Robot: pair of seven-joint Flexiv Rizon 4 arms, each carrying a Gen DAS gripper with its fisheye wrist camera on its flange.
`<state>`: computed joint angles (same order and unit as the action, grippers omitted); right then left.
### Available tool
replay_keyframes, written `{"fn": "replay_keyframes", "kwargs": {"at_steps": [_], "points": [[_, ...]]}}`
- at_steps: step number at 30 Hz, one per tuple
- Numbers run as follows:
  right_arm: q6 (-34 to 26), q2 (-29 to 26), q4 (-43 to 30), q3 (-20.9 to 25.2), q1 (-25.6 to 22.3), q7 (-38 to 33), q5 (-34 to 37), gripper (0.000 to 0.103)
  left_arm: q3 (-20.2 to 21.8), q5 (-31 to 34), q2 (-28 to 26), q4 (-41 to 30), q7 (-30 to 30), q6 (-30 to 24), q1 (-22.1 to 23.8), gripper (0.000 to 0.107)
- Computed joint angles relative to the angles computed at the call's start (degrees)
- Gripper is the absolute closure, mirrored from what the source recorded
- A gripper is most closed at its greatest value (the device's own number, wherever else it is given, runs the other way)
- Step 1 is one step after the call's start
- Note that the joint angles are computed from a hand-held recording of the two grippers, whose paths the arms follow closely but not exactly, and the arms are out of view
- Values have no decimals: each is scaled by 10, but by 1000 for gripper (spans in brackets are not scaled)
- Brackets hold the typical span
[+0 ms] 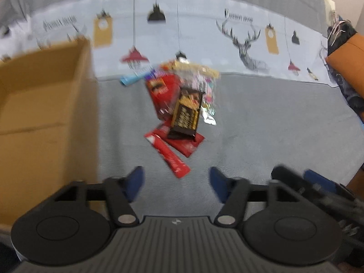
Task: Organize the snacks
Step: 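Grasp the red stick snack with the left gripper while the right grasps the dark chocolate bar, then lift the red stick and chocolate bar with both grippers over the cardboard box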
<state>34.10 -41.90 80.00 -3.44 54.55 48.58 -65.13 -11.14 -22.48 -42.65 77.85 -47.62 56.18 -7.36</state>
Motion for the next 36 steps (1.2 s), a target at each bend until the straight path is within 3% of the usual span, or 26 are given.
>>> {"fn": "replay_keyframes", "kwargs": {"at_steps": [3, 5, 8, 10, 13, 17, 20, 21, 24, 28, 32, 36], "points": [[74, 11, 38, -19, -26, 58, -61, 22, 18, 8, -62, -85, -55, -61, -19, 61], [97, 8, 40, -24, -41, 70, -84, 23, 21, 12, -92, -121, -78, -68, -25, 61], [173, -6, 31, -33, -74, 91, -125, 33, 38, 38, -130, -176, -104, -76, -42, 64], [215, -23, 11, -35, -93, 82, -130, 36, 54, 55, -161, -225, -134, -102, -51, 74], [252, -51, -25, -42, -106, 39, -109, 41, 45, 55, -194, -273, -160, -121, -47, 80], [274, -93, -80, -50, -118, -80, -50, 45, 44, 64, -220, -322, -169, -139, -50, 85], [278, -126, -115, -35, -134, -155, 21, 59, 39, 61, -235, -353, -171, -167, -46, 90], [288, -137, -125, -31, -140, -168, 42, 66, 35, 57, -237, -356, -171, -171, -42, 90], [355, -164, -142, -44, -153, -152, 75, 69, 32, 49, -241, -368, -177, -196, -36, 91], [411, -192, -174, -99, -141, -140, 80, 84, 32, 46, -234, -364, -181, -214, -30, 91], [428, -165, -130, -169, -96, -92, 76, 88, 17, 39, -201, -314, -145, -189, -22, 91], [388, -113, -58, -200, -46, -59, 69, 88, 15, 30, -179, -283, -135, -184, -17, 91]]}}
